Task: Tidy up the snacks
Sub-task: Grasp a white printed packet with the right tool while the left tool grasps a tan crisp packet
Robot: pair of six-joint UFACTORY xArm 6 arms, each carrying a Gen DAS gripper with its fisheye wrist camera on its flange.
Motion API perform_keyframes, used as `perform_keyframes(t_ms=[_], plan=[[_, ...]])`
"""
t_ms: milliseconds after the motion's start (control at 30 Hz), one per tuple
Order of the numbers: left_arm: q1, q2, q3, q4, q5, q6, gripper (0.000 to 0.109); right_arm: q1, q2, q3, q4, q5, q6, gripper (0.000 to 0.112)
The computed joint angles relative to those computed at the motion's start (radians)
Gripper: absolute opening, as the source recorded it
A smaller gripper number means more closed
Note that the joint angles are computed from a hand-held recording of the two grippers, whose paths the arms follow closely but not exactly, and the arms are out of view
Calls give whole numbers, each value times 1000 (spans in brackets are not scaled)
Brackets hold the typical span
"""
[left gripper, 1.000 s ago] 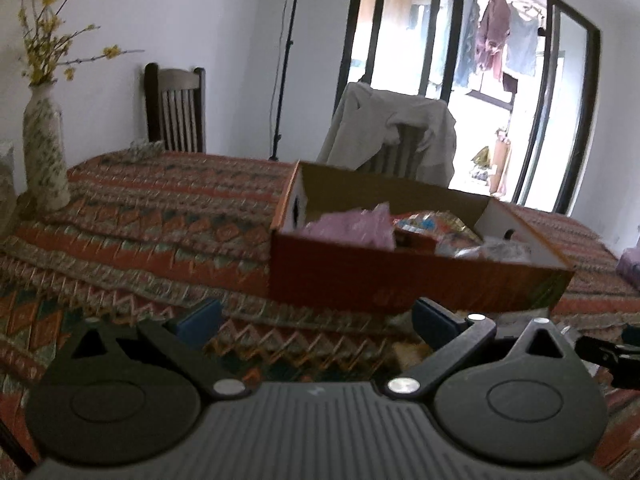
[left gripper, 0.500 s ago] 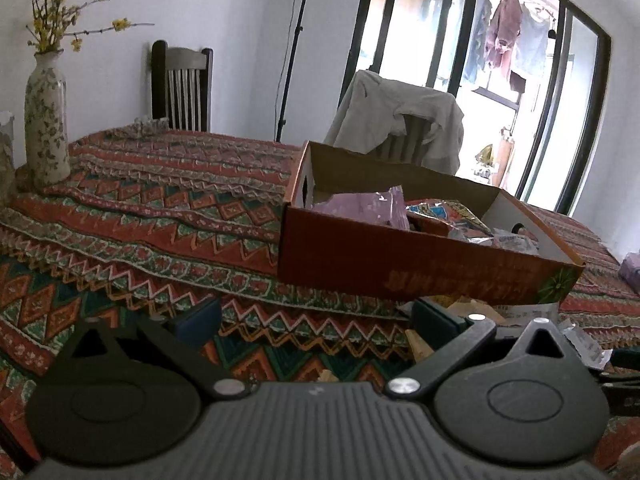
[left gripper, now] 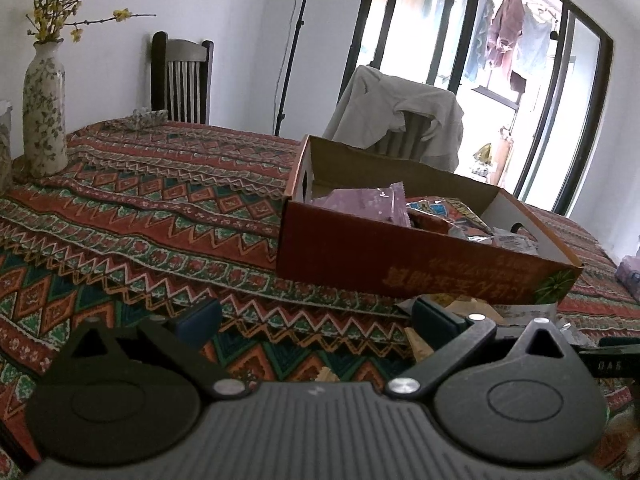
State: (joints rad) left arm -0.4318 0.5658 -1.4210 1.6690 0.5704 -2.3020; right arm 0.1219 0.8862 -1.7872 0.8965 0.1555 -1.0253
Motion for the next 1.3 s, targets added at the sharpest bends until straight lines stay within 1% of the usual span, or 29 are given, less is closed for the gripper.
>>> perform_keyframes(t_ms=[67,133,367,433,500,533,567,600,633,667,700,767,800,933,1000,1100,1167,1233,1300], plan=[[2,1,-1,-6,-5,4,103,-9,17,-33,4,41,9,103],[3,1,-1,-8,-7,5,103,-6,34,-60,87,44,-73,103],[2,11,-10,-33,2,34,103,-9,68,-117,35,77,-37,103],[2,12,-11,-37,4,37,103,-12,69,-121,51,93,-60,103],[1,11,-10,-38,6,35,103,-11,67,-119,68,90,-71,103],[1,12,-10,-39,7,37,103,-10,61,-110,92,84,-94,100],[0,12,-11,-43,9,41,103,-7,55,-101,130,76,-130,94],[1,12,-11,-44,9,42,103,-5,46,-91,186,74,-189,91],[2,12,-11,-45,7,42,103,-6,32,-74,255,82,-265,84],[2,13,-11,-48,7,45,103,-5,24,-65,296,84,-311,78],[3,14,-12,-52,6,48,103,-5,17,-56,330,91,-350,74],[3,14,-13,-56,6,50,103,-5,-5,-31,407,113,-442,56],[3,14,-12,-57,7,50,103,-4,-15,-20,432,121,-475,51],[2,13,-10,-60,12,47,103,3,-41,12,507,121,-560,45],[1,13,-10,-62,13,47,103,5,-60,35,586,108,-631,44],[0,12,-10,-62,16,49,103,9,-97,72,806,83,-839,43],[-1,13,-11,-65,19,53,103,8,-122,91,988,73,-1021,43],[-3,13,-11,-68,23,56,103,4,-152,118,1172,76,-1212,43],[-4,14,-11,-72,27,59,103,-5,-188,162,1305,100,-1351,43]])
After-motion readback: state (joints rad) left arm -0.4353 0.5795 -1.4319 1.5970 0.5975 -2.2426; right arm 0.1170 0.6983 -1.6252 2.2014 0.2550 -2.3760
